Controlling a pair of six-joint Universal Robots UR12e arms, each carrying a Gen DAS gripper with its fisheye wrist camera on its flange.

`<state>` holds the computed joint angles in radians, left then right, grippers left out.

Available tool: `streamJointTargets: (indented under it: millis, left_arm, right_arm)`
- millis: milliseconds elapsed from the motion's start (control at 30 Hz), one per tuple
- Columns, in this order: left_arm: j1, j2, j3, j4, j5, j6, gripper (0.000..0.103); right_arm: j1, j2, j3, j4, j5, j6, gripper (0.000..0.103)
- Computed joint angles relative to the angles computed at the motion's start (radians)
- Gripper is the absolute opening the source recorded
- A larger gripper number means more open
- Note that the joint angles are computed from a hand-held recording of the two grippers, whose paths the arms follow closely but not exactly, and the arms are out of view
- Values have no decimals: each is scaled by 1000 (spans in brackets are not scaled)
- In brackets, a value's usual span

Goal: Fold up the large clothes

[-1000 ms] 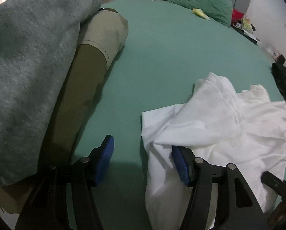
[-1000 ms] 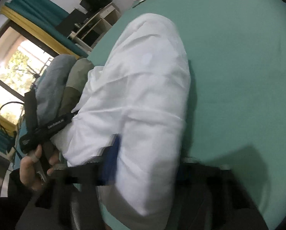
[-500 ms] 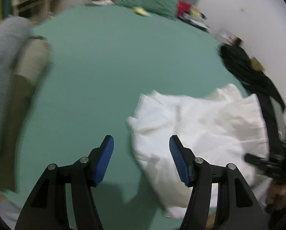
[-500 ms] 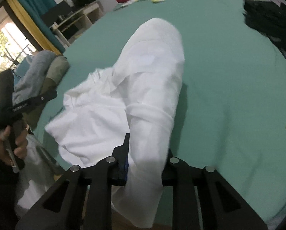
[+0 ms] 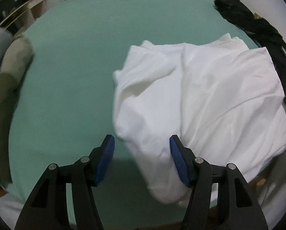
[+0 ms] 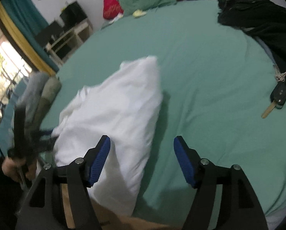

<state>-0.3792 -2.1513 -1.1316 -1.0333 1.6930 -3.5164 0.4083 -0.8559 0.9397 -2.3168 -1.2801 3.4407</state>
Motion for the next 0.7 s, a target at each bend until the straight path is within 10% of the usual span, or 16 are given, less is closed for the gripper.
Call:
streamJointTargets:
  millis: [233,500,700]
  left_arm:
    - [60,71,-131,260,-114,-138,69]
    - [74,-32,-22,237,-228,-167,94]
    - [90,-77,14,300,-503,-183,94]
  right_arm:
    - [-17,38,-43,-37,21,6,69]
    - [-12,83,-99,1,29,-32,59]
    - [-1,111,-132,45,20,-71,54]
